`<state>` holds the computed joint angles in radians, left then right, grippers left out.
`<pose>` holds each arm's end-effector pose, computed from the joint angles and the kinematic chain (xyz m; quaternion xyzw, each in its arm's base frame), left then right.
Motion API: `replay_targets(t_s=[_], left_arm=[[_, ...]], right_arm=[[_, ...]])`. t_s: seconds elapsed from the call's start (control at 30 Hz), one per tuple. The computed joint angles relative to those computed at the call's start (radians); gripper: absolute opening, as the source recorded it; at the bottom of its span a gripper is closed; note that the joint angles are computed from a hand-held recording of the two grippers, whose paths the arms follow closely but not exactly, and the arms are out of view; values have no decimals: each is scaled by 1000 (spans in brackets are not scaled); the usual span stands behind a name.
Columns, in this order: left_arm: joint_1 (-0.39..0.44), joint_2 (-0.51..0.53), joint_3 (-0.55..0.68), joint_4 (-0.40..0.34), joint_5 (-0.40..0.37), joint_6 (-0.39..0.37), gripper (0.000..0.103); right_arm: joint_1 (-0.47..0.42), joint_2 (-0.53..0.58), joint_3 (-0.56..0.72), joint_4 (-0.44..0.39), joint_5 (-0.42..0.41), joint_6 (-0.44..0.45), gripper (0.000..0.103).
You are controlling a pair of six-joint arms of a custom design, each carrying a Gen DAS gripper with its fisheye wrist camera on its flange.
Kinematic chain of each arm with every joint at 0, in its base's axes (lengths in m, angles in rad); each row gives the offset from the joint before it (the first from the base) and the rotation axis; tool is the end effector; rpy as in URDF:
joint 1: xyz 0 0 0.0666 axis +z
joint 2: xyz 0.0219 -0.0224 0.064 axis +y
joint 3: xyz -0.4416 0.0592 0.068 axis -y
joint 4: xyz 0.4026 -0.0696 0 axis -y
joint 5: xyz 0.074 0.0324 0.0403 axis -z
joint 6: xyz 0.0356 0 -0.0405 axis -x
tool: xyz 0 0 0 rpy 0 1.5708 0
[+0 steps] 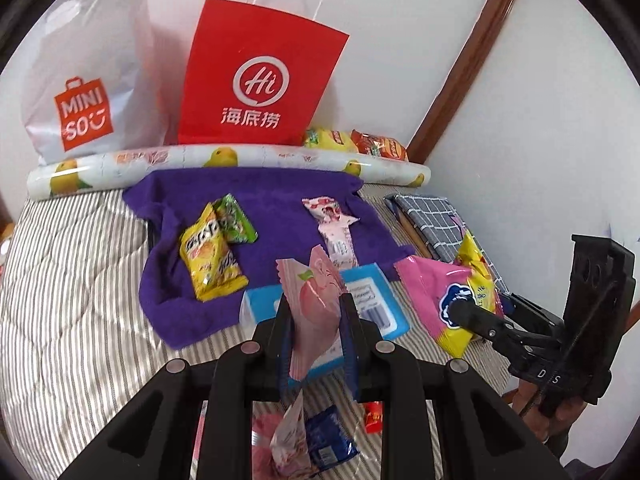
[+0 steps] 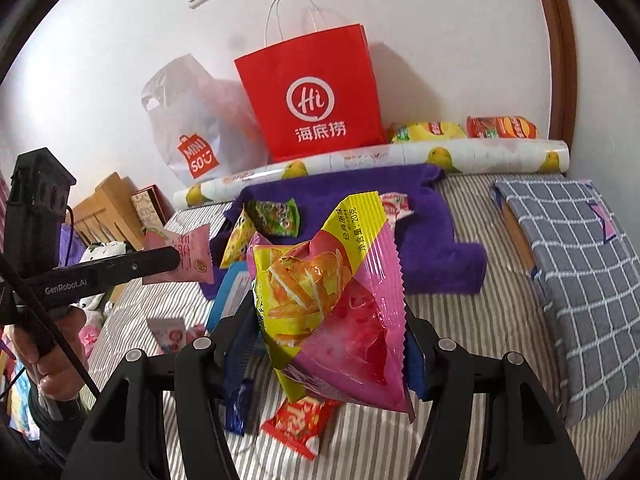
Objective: Organize snacks
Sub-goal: 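Carry the peach packet with the left tool while the right tool carries the chip bag to the towel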
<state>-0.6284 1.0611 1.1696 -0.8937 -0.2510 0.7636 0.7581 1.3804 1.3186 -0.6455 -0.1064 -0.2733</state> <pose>0.2821 -0.1946 0.5160 -0.1097 0.9112 -0.1547 0.3656 0.3535 0.3393 0.4810 -0.2393 0.8751 0.2481 0.3397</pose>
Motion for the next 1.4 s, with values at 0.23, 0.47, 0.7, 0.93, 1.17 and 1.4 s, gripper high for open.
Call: replay_targets(t_s=[0.23,0.47,0.7,0.93,1.17,1.4], left_arm=[[49,56,68,-18,15,-55,21],[123,93,106,5,19,-112,21],[211,126,126,13,54,-140,21],[309,150,146,20,104,-190,21],[332,199,151,49,147,-194,21],[349,226,140,47,190,-193,21]], right_arm=[[-21,51,67,11,-9,4,62],[-44,114,150,22,-7,1,62],[-62,194,248,24,-21,-16,62],[-64,277,356,1,-24,-11,62],[-64,356,415,-17,-43,-11,62],[-75,404,414,-44,-82,-15,62]])
